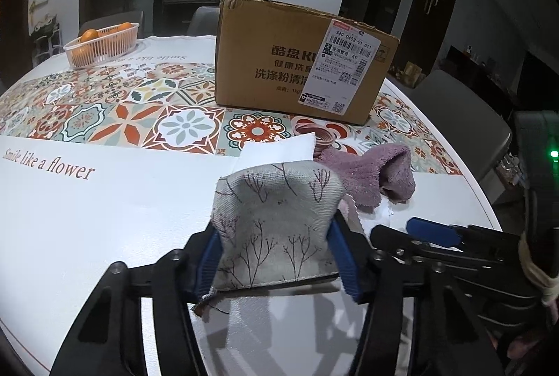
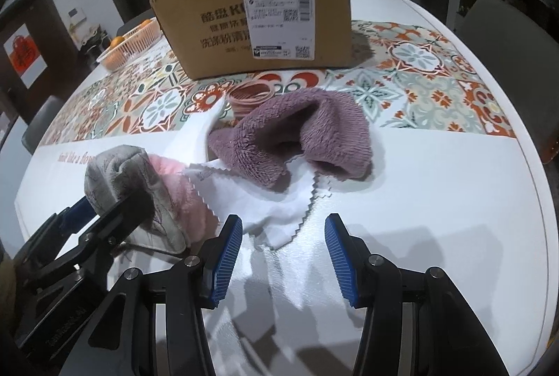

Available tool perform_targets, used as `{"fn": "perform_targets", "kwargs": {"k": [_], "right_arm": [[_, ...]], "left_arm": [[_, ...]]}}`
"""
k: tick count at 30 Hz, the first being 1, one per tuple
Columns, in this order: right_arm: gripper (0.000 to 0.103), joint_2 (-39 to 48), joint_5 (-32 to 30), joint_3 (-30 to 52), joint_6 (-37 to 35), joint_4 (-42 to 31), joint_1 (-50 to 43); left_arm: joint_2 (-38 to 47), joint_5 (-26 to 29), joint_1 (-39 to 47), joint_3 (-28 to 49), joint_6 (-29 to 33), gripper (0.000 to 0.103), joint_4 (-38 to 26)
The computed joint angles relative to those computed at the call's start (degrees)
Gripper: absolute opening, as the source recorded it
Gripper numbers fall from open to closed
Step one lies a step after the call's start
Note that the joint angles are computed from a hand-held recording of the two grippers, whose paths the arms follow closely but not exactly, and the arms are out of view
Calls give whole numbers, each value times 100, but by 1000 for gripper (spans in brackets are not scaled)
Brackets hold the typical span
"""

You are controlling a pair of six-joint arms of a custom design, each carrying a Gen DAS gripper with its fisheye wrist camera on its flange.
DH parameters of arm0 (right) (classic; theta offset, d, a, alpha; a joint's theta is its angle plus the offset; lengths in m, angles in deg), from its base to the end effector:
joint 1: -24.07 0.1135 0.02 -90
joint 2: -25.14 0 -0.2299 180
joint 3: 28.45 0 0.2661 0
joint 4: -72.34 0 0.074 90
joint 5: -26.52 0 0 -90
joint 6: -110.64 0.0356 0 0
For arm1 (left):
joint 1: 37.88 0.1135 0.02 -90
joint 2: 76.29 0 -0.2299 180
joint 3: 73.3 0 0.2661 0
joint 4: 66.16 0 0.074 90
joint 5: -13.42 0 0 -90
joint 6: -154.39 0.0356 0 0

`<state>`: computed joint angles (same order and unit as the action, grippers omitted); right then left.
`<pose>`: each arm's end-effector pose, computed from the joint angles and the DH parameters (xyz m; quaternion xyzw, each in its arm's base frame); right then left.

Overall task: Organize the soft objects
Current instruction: 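Grasp the grey floral pouch with the left gripper while the right gripper grasps the white zigzag cloth, then lift the grey pouch and white cloth up off the table with both grippers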

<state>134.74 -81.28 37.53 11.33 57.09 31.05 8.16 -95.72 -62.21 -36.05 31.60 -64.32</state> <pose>0.3417 0.0528 0.0541 -0.1759 0.9362 0.1436 0.2681 0.2364 -0.0941 0.0705 -0.1303 0.9051 -0.0440 0.4025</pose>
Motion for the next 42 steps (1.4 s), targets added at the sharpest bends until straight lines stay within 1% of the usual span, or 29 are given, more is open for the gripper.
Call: {"fn": "perform_targets", "kwargs": {"k": [3, 8, 9, 10, 11, 13, 14, 16, 18, 21, 29, 34, 42], "right_arm": [[51, 143, 57, 82, -6, 37, 75], [50, 361, 231, 218, 18, 84, 175], [48, 360, 283, 185, 18, 168, 199], [43, 363, 353, 163, -3, 235, 239], [41, 363, 449, 134, -28, 317, 282], [30, 371, 563, 122, -87, 390, 337], [27, 376, 569, 119, -116, 415, 348], [14, 357, 704, 36, -168, 572, 401], [11, 332, 692, -9, -231, 604, 406], [9, 230, 570, -96, -218, 557, 366], [8, -520, 289, -636, -24, 544, 229], [8, -1136, 173, -1014, 19, 540, 197], [8, -2025, -13, -1480, 137, 539, 130]], "left_arm": [[-26, -25, -17, -47, 74, 46, 25], [-104, -18, 8, -134, 136, 42, 55], [-119, -17, 13, -144, 142, 41, 57], [-120, -25, 10, -144, 141, 41, 55], [-120, -27, 12, -142, 137, 41, 53], [-130, -17, 25, -152, 138, 41, 61], [-134, -7, 41, -154, 152, 41, 61], [-146, -1, 48, -157, 164, 40, 57], [-182, -19, 32, -175, 167, 37, 55], [-310, -63, 1, -209, 191, 35, -8], [-774, -172, -127, -357, 249, 27, -177], [-1312, -457, -311, -489, 310, 25, -403], [-2178, -756, -508, -616, 375, 25, -824]]}}
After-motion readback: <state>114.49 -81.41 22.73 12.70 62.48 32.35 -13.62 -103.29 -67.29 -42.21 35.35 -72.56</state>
